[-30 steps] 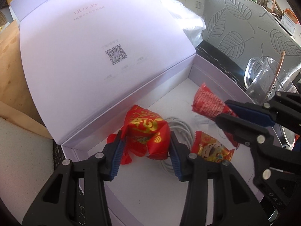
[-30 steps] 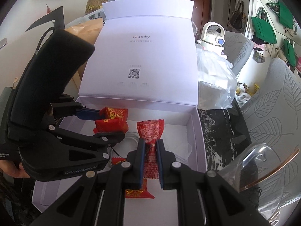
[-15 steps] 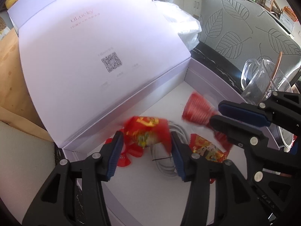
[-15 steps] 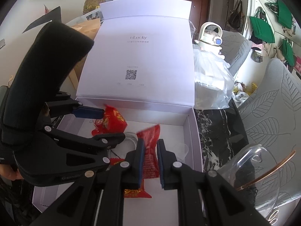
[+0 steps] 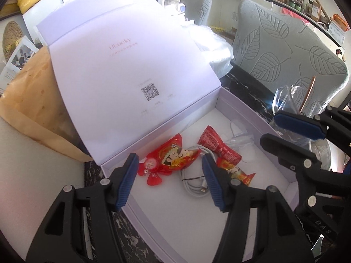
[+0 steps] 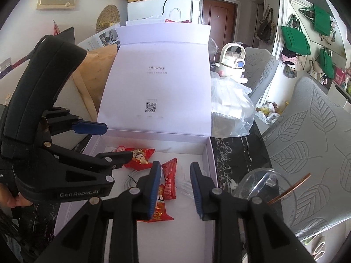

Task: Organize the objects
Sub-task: 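Lower and release the packet into the box while the right gripper releases the sachet there, then withdraw both open grippers from the box toward the remaining packets on the table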

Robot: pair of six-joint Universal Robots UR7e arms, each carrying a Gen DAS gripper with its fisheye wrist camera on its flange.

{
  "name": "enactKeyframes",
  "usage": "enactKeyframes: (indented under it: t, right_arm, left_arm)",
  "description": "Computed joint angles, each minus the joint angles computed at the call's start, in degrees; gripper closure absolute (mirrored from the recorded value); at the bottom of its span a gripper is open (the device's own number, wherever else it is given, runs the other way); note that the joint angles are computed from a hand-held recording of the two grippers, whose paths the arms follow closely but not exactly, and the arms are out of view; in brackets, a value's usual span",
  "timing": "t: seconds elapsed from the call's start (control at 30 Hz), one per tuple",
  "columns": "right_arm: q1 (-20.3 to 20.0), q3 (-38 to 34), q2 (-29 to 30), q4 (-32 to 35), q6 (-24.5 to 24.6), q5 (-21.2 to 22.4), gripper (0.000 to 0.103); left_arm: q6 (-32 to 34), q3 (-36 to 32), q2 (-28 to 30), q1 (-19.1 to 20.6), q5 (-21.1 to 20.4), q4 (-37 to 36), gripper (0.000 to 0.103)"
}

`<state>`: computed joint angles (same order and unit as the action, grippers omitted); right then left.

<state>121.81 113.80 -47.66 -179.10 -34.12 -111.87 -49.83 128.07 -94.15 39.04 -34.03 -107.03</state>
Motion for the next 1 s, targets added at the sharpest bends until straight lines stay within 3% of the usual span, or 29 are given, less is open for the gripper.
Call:
enactKeyframes:
  t: [0.37,0.63,1.0]
  right_arm:
    - [2.94,4.00,-5.41,-1.30,1.68,-0.23,0.068]
    - [5.24,7.39,-9.77,-1.92,2.26,-1.06,0.061]
    - [6.94,11.26,-14.13,-1.86,4.19,-2.02,0.059]
  left_arm:
    - [-8.87,-1.50,-2.95,-5.75,1.17,10.80,0.045]
    - [-18.98,-2.07,-6.80,-12.29,-0.04,22.27,0.044]
    - [-27.00,-1.63,-9.36,-18.43,-2.32,29.74,0.044]
